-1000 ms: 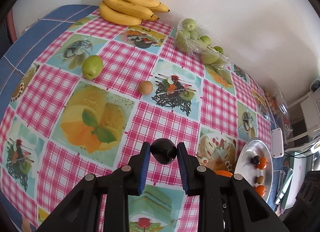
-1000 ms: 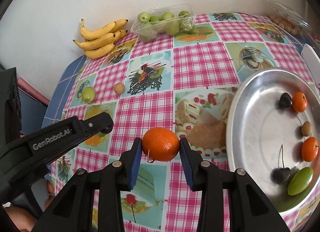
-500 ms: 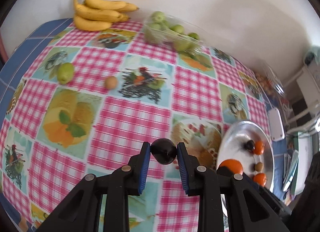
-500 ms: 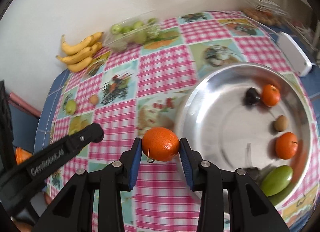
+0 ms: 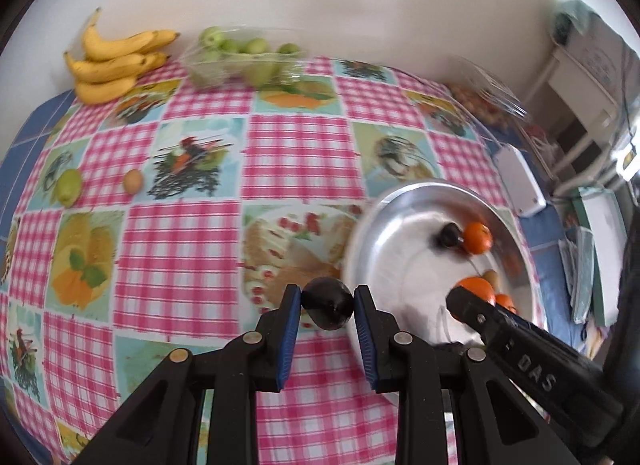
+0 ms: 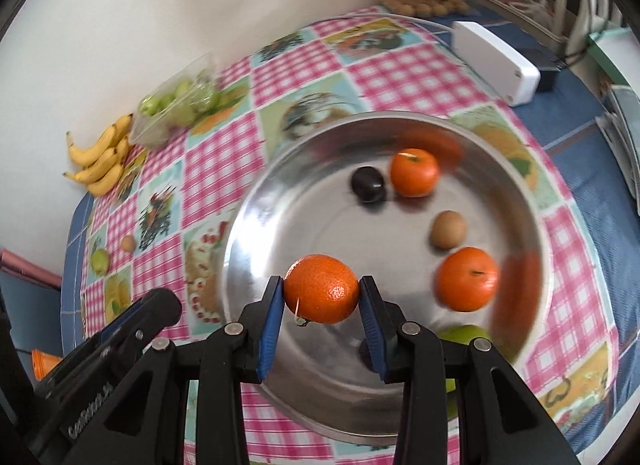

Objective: Organize fruits
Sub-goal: 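Carry the orange and plum into the steel bowl and release both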

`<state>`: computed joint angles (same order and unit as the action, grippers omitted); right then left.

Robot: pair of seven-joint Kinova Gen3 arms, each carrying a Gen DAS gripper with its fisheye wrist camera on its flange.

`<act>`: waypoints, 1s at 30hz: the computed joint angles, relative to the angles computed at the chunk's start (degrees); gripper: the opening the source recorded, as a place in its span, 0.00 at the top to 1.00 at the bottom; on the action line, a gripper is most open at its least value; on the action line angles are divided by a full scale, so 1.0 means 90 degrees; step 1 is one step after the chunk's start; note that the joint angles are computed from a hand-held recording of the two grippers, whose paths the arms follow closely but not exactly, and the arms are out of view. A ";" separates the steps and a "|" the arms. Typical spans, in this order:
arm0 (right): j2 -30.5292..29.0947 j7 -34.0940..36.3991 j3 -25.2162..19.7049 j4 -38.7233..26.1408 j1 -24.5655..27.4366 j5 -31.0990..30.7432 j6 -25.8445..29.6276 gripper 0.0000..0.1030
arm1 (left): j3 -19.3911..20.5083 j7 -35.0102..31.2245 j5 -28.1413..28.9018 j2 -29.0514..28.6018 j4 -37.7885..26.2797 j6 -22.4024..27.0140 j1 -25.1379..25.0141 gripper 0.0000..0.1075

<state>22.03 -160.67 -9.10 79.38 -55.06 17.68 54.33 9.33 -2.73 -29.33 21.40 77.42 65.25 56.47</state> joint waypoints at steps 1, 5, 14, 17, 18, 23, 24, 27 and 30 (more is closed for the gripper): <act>-0.0053 -0.0039 0.0023 0.0069 0.0018 -0.0001 0.0014 0.62 | 0.0016 -0.0045 -0.0015 0.0042 -0.0073 0.0026 0.0020 0.73; -0.0197 -0.0160 0.0021 0.0247 0.0082 0.0038 0.0013 0.62 | 0.0032 -0.0323 -0.0038 0.0226 -0.0381 0.0103 0.0121 0.73; -0.0320 -0.0284 -0.0077 0.0395 0.0197 0.0069 0.0016 0.61 | -0.0108 -0.0573 0.0051 0.0402 -0.0645 0.0203 0.0289 0.73; -0.0311 -0.0286 -0.0095 0.0385 0.0203 0.0062 0.0021 0.61 | -0.0137 -0.0582 0.0079 0.0417 -0.0645 0.0192 0.0301 0.73; -0.0299 -0.0286 -0.0097 0.0369 0.0201 0.0062 0.0025 0.61 | -0.0142 -0.0589 0.0080 0.0417 -0.0640 0.0185 0.0306 0.73; -0.0285 -0.0259 -0.0110 0.0396 0.0205 0.0047 -0.0057 0.61 | -0.0162 -0.0624 0.0067 0.0434 -0.0635 0.0144 0.0323 0.73; -0.0271 -0.0227 -0.0117 0.0393 0.0214 0.0033 -0.0081 0.61 | -0.0167 -0.0617 0.0071 0.0437 -0.0626 0.0131 0.0323 0.73; -0.0211 -0.0136 -0.0123 0.0348 0.0223 -0.0024 -0.0107 0.61 | -0.0158 -0.0642 0.0135 0.0453 -0.0597 0.0083 0.0286 0.73; -0.0163 -0.0066 -0.0116 0.0328 0.0217 -0.0069 -0.0146 0.61 | -0.0154 -0.0669 0.0216 0.0477 -0.0582 0.0045 0.0252 0.73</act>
